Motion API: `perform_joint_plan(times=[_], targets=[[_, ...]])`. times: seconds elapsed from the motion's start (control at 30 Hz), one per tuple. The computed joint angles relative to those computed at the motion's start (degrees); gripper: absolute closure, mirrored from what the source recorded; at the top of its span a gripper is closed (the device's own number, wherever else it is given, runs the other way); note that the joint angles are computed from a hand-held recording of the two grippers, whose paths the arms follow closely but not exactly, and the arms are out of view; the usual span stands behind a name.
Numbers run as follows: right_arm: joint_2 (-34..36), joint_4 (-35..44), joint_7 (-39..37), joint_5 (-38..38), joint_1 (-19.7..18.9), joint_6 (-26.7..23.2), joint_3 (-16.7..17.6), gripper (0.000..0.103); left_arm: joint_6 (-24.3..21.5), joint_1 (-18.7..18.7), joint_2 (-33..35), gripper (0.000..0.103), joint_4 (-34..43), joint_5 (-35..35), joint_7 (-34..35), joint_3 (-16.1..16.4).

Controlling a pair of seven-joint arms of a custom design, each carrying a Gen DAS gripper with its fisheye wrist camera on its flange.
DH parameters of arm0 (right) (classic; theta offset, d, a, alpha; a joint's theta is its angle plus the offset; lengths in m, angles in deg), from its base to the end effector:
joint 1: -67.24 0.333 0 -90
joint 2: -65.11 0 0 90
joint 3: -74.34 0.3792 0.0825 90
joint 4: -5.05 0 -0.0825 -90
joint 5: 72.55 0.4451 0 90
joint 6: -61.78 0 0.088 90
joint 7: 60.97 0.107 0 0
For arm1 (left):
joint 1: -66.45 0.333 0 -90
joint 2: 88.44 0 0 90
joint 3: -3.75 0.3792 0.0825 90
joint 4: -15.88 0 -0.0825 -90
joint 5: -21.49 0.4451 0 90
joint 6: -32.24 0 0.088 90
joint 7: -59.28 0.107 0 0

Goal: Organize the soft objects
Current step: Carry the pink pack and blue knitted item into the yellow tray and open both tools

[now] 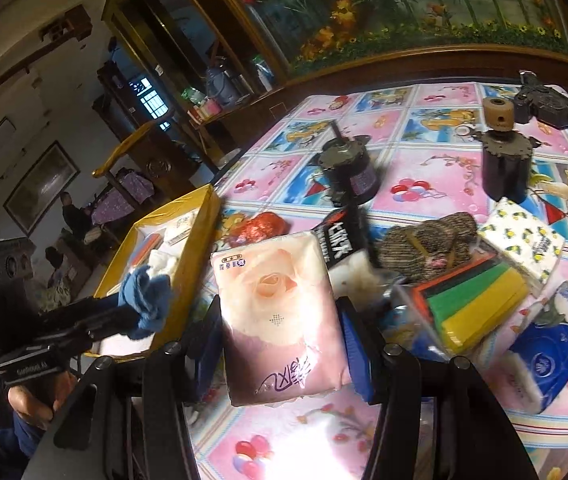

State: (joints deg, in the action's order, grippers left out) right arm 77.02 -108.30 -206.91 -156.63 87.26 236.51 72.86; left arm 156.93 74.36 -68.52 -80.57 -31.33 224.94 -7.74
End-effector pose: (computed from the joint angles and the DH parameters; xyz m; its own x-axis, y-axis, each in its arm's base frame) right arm 0.6087 0.2867 0.4374 -0.1665 -0.8633 -0.4764 -0.5824 0.4760 -0.6590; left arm 0.7485 -0.0594 0.4645 -0.8036 -0.5321 0.2665 -0.5364 0.4537 -0.7116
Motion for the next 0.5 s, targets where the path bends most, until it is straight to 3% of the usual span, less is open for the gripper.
perform_joint_plan(times=[0.17,0.23,0.37,0.5], targets=[[4.44,5.1,-3.63,3.96,1.06,3.01,0.04,0.045,0.67,1.54,1.95,0.064,2.65,-0.6,-2.19,0.76],[6.52,7.2,-8.6,8.67,1.21,4.1,0.59,0.045,1.29,2.15,2.8,0.064,3.51,-0.38,-3.42,0.95],[11.12,12.63,-21.03,19.05,-0.16,4.52,4.67,0.045,2.43,3.55,4.73,0.064,5.33,0.62,-6.07,1.22],[16.51,18.92,-34.01,28.61,-3.61,3.32,11.78,0.045,3.78,5.03,6.38,0.064,6.85,1.46,-8.15,1.21]])
